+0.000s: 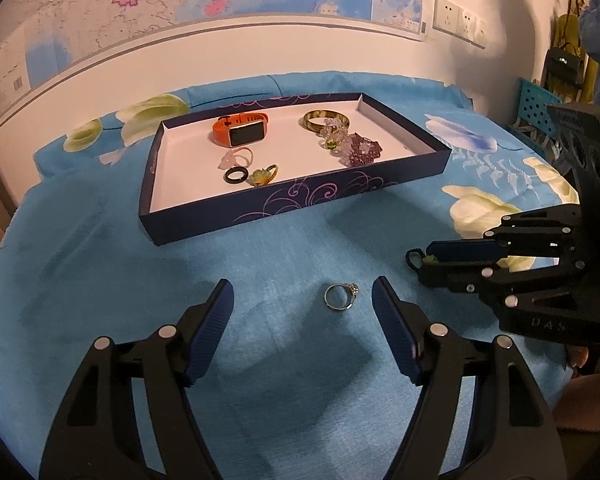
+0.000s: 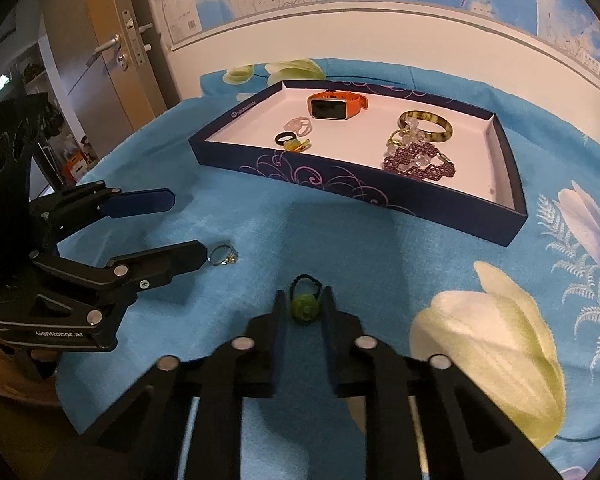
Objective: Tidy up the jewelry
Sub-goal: 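Grasp the green hair tie with the right tool, then grasp the silver stone ring with the left tool while the right tool holds the hair tie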
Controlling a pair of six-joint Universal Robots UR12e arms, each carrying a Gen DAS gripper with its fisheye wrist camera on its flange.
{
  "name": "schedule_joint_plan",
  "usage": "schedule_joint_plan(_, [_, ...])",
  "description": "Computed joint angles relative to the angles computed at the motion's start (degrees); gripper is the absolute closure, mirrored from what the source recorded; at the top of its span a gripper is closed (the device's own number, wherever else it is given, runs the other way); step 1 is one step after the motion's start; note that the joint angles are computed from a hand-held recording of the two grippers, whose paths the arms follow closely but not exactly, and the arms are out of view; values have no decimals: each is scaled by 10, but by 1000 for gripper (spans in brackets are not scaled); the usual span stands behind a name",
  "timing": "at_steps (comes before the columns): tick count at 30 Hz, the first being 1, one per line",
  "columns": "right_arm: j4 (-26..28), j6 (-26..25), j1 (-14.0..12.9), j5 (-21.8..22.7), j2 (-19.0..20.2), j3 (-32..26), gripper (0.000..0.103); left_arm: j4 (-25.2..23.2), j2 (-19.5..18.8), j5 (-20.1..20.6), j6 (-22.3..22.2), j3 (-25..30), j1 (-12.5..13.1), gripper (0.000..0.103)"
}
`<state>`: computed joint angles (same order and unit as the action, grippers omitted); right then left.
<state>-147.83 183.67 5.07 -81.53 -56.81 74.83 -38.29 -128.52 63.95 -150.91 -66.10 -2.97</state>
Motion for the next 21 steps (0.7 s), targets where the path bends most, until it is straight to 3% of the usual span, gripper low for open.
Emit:
schedule_joint_plan(15, [-21,29,-10,27,-8,14,89,-53,-6,-7,23,17,-5,52])
schedule_joint_plan(21, [-26,32,-11,30,-7,15,89,-74,-12,5,27,28,-8,63])
